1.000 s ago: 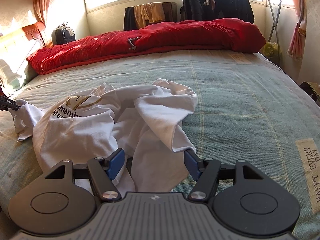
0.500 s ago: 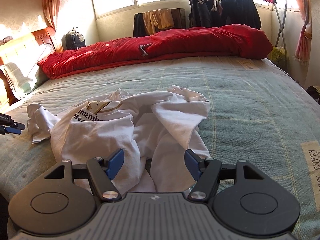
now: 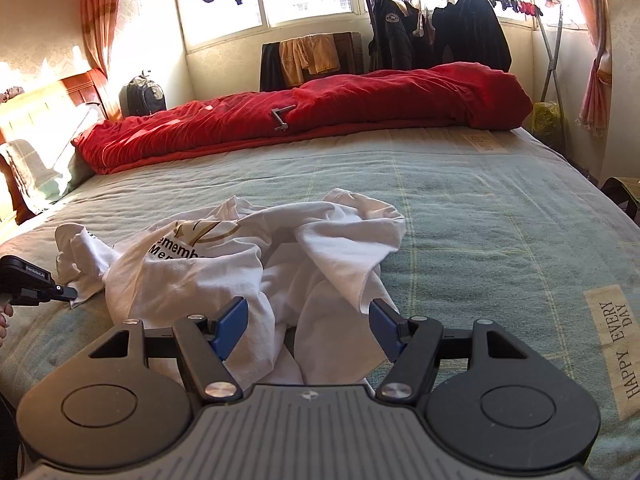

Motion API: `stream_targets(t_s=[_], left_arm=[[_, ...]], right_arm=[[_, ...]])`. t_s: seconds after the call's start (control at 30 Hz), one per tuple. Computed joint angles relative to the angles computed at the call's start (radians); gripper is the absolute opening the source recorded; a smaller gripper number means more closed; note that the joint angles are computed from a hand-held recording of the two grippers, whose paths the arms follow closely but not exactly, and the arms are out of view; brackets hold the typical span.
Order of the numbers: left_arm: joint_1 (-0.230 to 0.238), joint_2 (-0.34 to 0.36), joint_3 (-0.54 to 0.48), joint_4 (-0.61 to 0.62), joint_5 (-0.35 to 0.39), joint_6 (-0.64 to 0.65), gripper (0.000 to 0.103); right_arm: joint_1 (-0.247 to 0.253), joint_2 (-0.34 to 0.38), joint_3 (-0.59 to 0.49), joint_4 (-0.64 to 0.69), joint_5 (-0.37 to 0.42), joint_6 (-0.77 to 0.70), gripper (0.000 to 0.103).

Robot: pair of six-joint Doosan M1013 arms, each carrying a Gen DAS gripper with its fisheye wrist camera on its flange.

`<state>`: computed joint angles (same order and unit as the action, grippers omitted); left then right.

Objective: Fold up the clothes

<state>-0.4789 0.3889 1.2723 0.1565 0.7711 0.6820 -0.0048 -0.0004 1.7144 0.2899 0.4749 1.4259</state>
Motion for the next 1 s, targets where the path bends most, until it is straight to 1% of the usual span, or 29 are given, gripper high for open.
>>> stream_targets(t_s=[0.2, 0.27, 0.33, 0.4, 0.43, 0.5, 0.57, 0.63, 0.7, 0.8, 0.9, 1.0], left_arm=[[0.023, -0.059, 0.045, 0.128, 0.017, -0.104, 0.000], [0.028, -0.069, 0.050, 0.180, 0.041, -0.139, 0.000], [0.043, -0.084, 0.067, 0.164, 0.021, -0.152, 0.001], [0.050, -0.094, 0.086, 0.183, 0.004, -0.197, 0.001], [0.056, -0.099, 0.096, 0.159, -0.011, -0.188, 0.004], [0.067, -0.105, 0.114, 0.104, -0.040, -0.165, 0.014], [0.064, -0.109, 0.132, 0.089, -0.062, -0.160, 0.035], [0.062, -0.112, 0.149, 0.078, -0.078, -0.160, 0.037], [0.060, -0.113, 0.164, 0.080, -0.093, -0.165, 0.042], [0.054, -0.106, 0.174, 0.104, -0.095, -0.178, 0.045], [0.047, -0.103, 0.180, 0.150, -0.122, -0.200, 0.050], [0.036, -0.095, 0.178, 0.190, -0.142, -0.224, 0.047]], right_arm=[[0.003, 0.008, -0.003, 0.001, 0.002, 0.012, 0.071], [0.006, 0.011, -0.005, 0.006, 0.004, 0.006, 0.071], [0.008, 0.012, -0.006, 0.018, 0.003, -0.010, 0.071], [0.010, 0.012, -0.005, 0.023, 0.001, -0.016, 0.073], [0.011, 0.012, -0.005, 0.024, -0.001, -0.015, 0.074], [0.010, 0.011, -0.004, 0.044, -0.001, -0.033, 0.075], [0.012, 0.011, -0.005, 0.044, 0.002, -0.035, 0.075], [0.013, 0.011, -0.007, 0.043, 0.005, -0.038, 0.075], [0.015, 0.011, -0.008, 0.038, 0.006, -0.035, 0.075], [0.019, 0.015, -0.010, 0.038, 0.010, -0.037, 0.075], [0.024, 0.017, -0.012, 0.029, 0.013, -0.036, 0.075], [0.029, 0.019, -0.014, 0.027, 0.017, -0.040, 0.075]])
